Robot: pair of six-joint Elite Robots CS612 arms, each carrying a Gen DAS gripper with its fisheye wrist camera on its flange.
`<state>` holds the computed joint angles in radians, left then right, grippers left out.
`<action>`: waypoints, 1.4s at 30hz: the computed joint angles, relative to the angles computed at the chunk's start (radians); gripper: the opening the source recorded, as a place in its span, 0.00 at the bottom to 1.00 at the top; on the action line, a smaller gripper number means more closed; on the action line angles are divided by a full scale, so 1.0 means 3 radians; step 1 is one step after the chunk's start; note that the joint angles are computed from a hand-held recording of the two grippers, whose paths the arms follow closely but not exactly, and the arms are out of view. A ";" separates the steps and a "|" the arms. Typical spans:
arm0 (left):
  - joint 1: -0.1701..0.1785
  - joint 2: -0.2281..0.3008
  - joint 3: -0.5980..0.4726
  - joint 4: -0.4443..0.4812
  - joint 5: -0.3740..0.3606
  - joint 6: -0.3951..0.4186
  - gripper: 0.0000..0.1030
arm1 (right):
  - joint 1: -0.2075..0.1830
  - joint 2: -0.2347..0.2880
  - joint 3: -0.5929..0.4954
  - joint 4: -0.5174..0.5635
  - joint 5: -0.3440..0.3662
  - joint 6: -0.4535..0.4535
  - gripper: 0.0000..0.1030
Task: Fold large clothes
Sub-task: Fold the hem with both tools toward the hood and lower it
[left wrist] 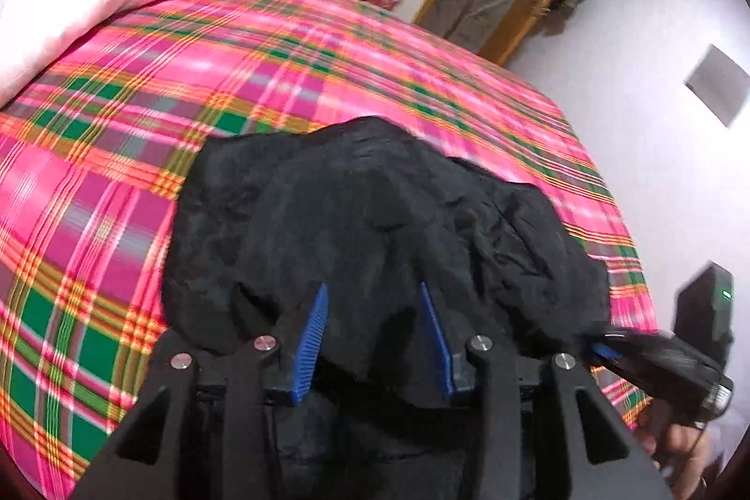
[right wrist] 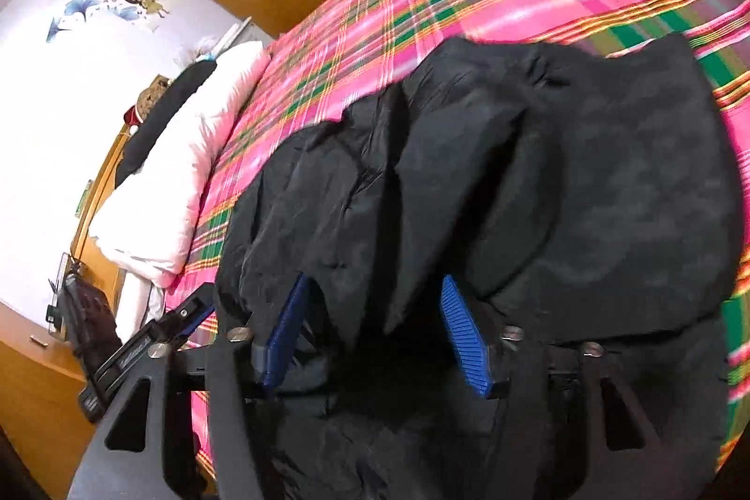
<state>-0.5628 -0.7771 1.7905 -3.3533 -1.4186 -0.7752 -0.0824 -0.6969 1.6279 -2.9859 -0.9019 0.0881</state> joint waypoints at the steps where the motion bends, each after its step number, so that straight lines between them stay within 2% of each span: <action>1: -0.0014 0.0007 -0.0003 -0.0085 0.0011 0.0046 0.41 | 0.0011 0.0003 0.0015 -0.0038 -0.0030 0.0007 0.11; 3: -0.0030 0.0028 -0.0011 -0.0248 -0.0022 0.0127 0.41 | 0.0031 0.0014 0.0065 -0.0124 -0.0088 0.0015 0.08; 5: -0.0037 0.0044 -0.0044 -0.0237 -0.0077 0.0194 0.41 | 0.0048 0.0031 0.0121 -0.0049 -0.0254 -0.0030 0.06; 9: -0.0052 0.0111 -0.0165 0.0123 -0.0208 0.0296 0.41 | 0.0052 0.0109 0.0149 0.0061 -0.0316 -0.0041 0.06; 12: -0.0123 0.0147 -0.0271 0.0652 0.0018 0.0505 0.41 | 0.0087 0.0113 0.0129 0.0087 -0.0430 -0.0127 0.06; 13: -0.0142 0.0178 -0.0288 0.0683 0.0092 0.0556 0.42 | 0.0093 0.0111 0.0116 0.0137 -0.0443 -0.0153 0.06; 15: -0.0159 0.0221 -0.0301 0.0667 0.0175 0.0552 0.43 | 0.0083 0.0089 0.0119 0.0222 -0.0409 -0.0184 0.06; 17: -0.0155 0.0229 -0.0303 0.0666 0.0157 0.0493 0.43 | 0.0067 0.0020 0.0162 0.0220 -0.0438 -0.0182 0.11; 20: -0.0136 0.0211 -0.0282 0.0661 0.0082 0.0391 0.43 | 0.0029 -0.0131 0.0339 -0.0143 -0.0459 -0.0238 0.12; 23: -0.0109 0.0179 -0.0262 0.0678 -0.0038 0.0233 0.43 | 0.0044 -0.0230 0.0398 -0.0553 -0.0645 -0.0293 0.12; 24: -0.0105 0.0168 -0.0255 0.0680 -0.0063 0.0199 0.43 | 0.0051 -0.0235 0.0363 -0.0591 -0.0671 -0.0306 0.12; 28: -0.0099 0.0152 -0.0230 0.0650 -0.0091 0.0207 0.43 | 0.0080 -0.0124 0.0126 -0.0589 -0.0870 -0.0305 0.12; 30: -0.0098 0.0174 -0.0242 0.0647 -0.0085 0.0251 0.43 | 0.0100 -0.0012 -0.0073 -0.0317 -0.1026 -0.0276 0.12; 32: -0.0096 0.0193 -0.0264 0.0667 -0.0099 0.0268 0.43 | 0.0073 0.0081 -0.0161 -0.0092 -0.1017 -0.0278 0.11; 34: -0.0104 0.0211 -0.0282 0.0678 -0.0076 0.0308 0.43 | 0.0064 0.0155 -0.0164 -0.0162 -0.0997 -0.0318 0.09; 38: -0.0110 0.0251 -0.0310 0.0665 -0.0048 0.0298 0.43 | 0.0063 0.0177 -0.0099 -0.0332 -0.1029 -0.0353 0.08; 42: -0.0101 0.0248 -0.0301 0.0638 -0.0064 0.0230 0.44 | 0.0103 0.0062 -0.0107 -0.0134 -0.1188 -0.0374 0.08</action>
<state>-0.5931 -0.7028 1.7001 -3.1619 -1.4377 -0.7063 -0.0515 -0.6785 1.5959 -3.0260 -1.2584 -0.0240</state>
